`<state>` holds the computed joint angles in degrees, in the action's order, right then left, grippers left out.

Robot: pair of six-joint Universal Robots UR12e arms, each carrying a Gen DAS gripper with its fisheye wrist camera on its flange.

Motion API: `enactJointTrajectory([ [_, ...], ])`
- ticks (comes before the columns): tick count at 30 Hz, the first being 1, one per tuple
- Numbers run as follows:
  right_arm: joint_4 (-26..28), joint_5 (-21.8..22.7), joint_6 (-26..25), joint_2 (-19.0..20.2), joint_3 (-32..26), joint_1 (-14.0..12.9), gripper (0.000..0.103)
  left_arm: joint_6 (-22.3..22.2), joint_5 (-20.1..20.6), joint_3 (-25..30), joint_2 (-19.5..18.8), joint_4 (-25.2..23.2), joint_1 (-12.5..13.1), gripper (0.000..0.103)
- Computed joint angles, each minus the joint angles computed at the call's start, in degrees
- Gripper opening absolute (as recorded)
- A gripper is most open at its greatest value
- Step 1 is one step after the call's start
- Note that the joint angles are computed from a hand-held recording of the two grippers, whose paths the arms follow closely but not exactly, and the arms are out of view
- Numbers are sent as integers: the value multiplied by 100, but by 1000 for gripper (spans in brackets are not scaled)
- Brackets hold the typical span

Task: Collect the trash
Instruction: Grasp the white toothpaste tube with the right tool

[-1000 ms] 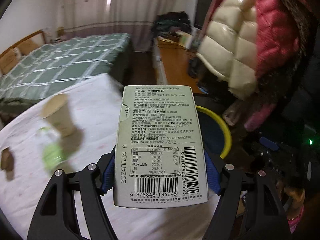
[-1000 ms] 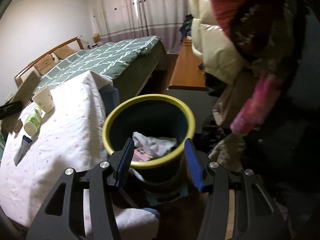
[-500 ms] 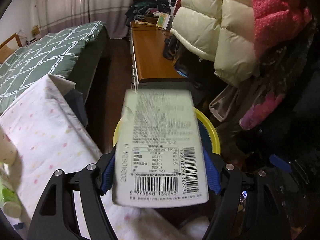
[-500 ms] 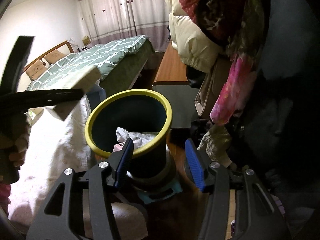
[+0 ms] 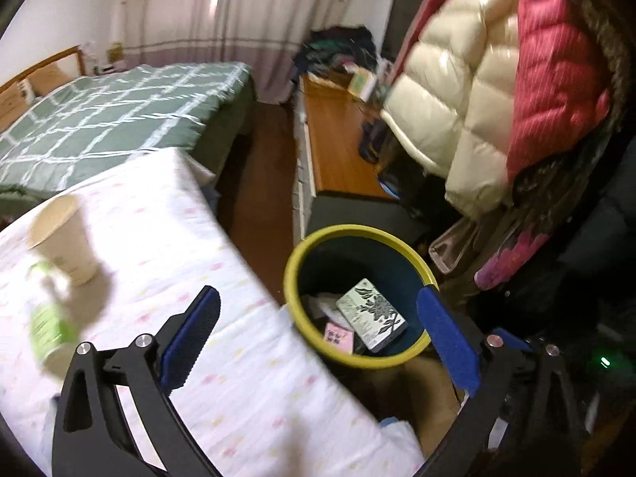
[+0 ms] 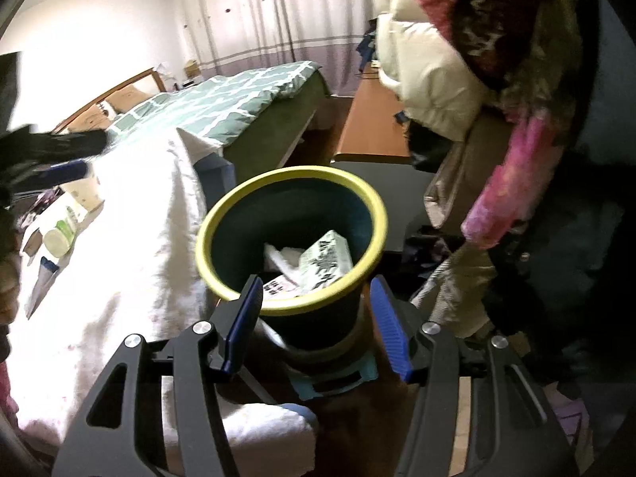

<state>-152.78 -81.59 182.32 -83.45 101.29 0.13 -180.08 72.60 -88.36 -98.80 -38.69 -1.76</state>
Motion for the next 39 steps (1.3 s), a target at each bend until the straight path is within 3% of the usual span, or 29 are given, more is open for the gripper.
enactJointTrajectory([
  [3, 37, 69, -98, 32, -47, 80, 54, -202, 95, -508, 470, 300, 247, 98],
  [10, 147, 238, -355, 88, -184, 342, 54, -452, 893, -1469, 1410, 724, 828, 98],
  [16, 439, 578, -706, 242, -464, 683, 54, -721, 1284, -2106, 2106, 959, 1412, 98],
  [21, 744, 899, -1169, 431, -771, 1131, 54, -719, 1641, -2482, 2569, 1088, 1804, 98],
  [30, 1265, 1301, -1442, 862, -1386, 1874, 54, -586, 1311, -2791, 2913, 1056, 2334, 98],
  [39, 1612, 1188, -1010, 1267, -1936, 2218, 54, -483, 989, -2889, 2936, 1090, 2539, 98],
])
